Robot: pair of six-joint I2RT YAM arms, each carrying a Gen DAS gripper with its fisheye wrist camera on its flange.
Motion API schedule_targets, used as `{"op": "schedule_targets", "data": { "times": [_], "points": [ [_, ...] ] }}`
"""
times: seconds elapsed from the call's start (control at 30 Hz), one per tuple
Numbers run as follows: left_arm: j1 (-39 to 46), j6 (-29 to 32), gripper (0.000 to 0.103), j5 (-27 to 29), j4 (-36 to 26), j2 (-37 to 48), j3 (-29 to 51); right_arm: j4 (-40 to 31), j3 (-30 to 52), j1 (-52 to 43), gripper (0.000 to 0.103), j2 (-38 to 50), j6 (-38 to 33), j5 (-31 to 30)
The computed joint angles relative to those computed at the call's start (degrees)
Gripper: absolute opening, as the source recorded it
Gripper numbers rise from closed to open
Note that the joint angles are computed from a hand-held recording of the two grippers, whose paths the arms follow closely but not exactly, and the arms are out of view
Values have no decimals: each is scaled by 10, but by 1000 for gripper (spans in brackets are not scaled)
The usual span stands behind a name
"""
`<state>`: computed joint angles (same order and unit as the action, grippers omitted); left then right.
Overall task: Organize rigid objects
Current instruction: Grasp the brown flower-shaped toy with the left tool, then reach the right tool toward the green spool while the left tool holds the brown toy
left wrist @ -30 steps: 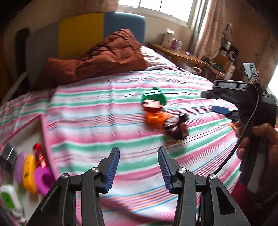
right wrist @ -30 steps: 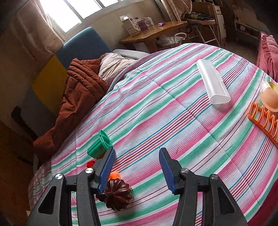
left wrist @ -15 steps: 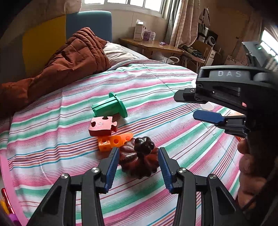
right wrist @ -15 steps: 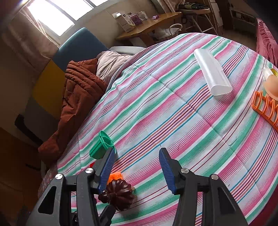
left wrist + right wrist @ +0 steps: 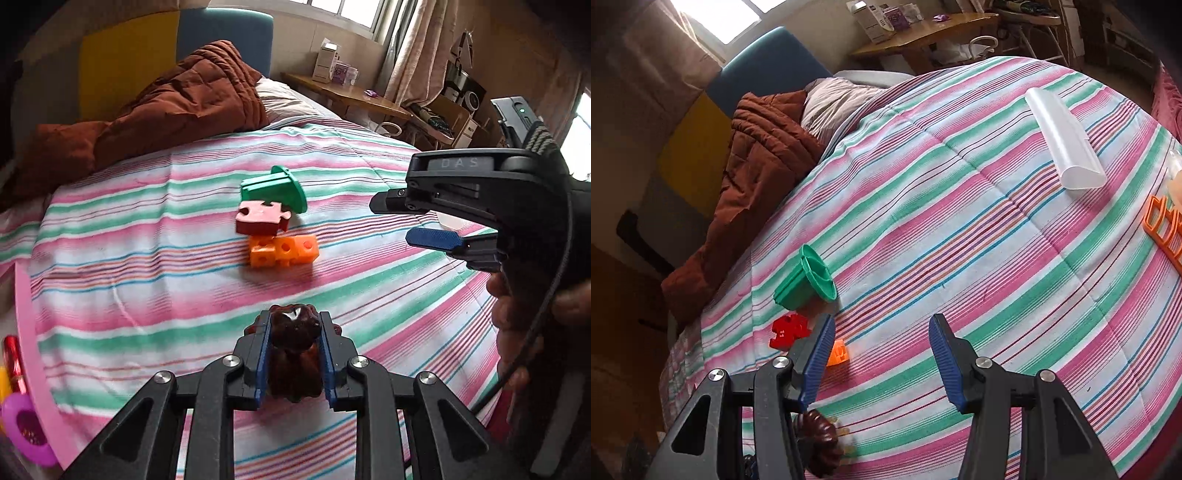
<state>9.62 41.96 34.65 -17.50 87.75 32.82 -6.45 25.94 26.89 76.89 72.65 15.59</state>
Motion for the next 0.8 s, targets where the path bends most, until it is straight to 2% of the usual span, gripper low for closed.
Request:
{"op": "schedule_targets", "data": {
  "times": [0.23,0.37,0.5,0.6,0.8],
  "points": [
    [150,131,23,33,-119,-6,30,-21,68,26,53,92,-59,-30],
    [208,185,23,50,-178,8,67,-54,131,40,56,136,-111,-9],
    [243,210,23,64,-220,26,104,-72,205,22,69,184,-183,8],
    [261,222,23,71,-243,39,125,-100,278,4,73,242,-239,6],
    [289,236,23,77,-289,72,168,-176,411,-25,74,363,-312,6]
  ]
}}
